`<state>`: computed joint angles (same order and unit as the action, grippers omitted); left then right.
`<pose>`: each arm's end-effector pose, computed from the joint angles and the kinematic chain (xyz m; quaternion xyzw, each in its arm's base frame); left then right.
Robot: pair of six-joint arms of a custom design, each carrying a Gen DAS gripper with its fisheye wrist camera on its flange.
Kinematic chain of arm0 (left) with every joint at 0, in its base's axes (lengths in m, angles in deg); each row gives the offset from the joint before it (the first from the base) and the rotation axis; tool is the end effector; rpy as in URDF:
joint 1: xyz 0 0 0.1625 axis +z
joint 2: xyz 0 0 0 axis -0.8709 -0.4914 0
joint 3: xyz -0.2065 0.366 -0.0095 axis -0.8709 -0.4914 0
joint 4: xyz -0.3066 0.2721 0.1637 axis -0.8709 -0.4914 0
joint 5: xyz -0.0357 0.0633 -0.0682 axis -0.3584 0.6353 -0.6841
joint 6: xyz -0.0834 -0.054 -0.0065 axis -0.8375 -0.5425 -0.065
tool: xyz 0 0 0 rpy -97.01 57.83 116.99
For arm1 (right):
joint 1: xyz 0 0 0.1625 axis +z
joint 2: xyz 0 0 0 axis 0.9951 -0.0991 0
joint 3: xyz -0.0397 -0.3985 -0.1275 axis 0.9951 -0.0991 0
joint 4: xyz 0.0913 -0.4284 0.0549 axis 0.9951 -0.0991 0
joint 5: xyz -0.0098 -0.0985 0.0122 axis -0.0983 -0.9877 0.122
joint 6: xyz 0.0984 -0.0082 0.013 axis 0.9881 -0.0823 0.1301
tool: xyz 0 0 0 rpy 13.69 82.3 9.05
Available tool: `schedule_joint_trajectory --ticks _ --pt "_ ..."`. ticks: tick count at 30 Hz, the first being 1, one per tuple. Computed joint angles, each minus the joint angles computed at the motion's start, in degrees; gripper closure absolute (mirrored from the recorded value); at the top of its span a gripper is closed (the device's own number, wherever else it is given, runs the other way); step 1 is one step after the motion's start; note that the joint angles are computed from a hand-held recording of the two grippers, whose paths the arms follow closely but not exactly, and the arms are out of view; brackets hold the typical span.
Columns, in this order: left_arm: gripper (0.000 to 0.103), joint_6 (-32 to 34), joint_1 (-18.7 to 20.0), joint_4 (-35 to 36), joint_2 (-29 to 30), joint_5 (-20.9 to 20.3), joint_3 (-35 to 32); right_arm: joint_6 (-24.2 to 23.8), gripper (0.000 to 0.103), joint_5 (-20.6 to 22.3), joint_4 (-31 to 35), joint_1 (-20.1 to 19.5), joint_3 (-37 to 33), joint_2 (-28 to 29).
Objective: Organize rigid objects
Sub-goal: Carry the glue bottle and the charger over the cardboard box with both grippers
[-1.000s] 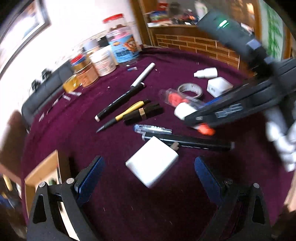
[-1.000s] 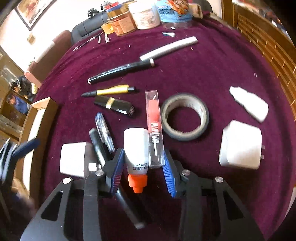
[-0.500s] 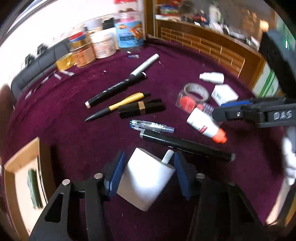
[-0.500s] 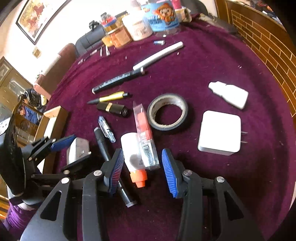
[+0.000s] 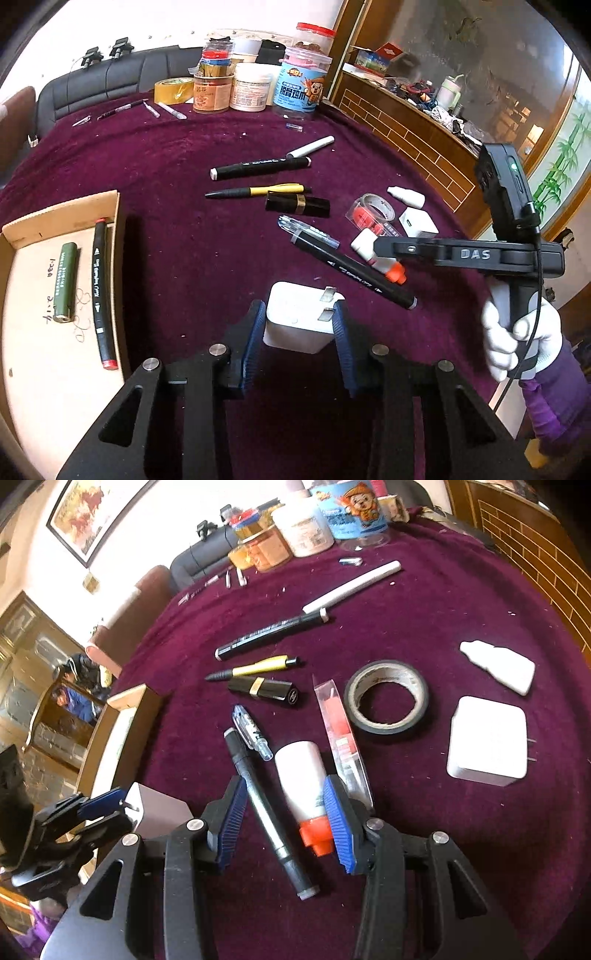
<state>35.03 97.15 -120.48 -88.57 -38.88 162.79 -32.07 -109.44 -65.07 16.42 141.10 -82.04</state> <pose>-0.1880 -0.3947 0.1901 0.0952 0.9153 -0.3019 0.2492 0.2156 -0.5316 0.1394 0.2769 -0.9487 0.1009 0.1146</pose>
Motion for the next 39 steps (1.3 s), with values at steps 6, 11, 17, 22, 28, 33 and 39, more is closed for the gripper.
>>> schedule_joint_trajectory --ticks 6,11,17,22,28,33,39 --pt "0.055 2.0 0.2 -2.4 5.9 2.9 -1.7 -1.4 0.061 -3.5 -2.6 1.8 0.1 1.9" --pt "0.05 1.3 -1.3 2.3 9.2 6.1 -2.7 -3.7 0.062 -5.8 -3.8 2.8 1.3 2.0" --pt "0.061 -0.5 0.7 1.2 9.8 4.9 -2.5 -2.8 0.061 -5.5 -3.7 1.5 1.3 2.2" --pt "0.062 -0.6 0.6 -2.5 8.0 3.0 -0.8 -2.9 0.076 -4.6 -4.2 1.2 2.2 1.3" --pt "0.062 -3.7 -3.4 -2.7 2.3 3.5 2.5 -3.0 0.078 -1.3 -6.4 1.1 4.7 -1.8" --pt "0.062 -7.9 -7.0 0.5 -5.7 4.5 5.2 -3.2 0.078 1.5 -7.3 2.8 6.3 -4.7" --pt "0.061 -19.4 -12.4 18.7 -20.7 9.1 7.5 -3.7 0.078 4.2 -6.8 7.7 7.4 -6.7"
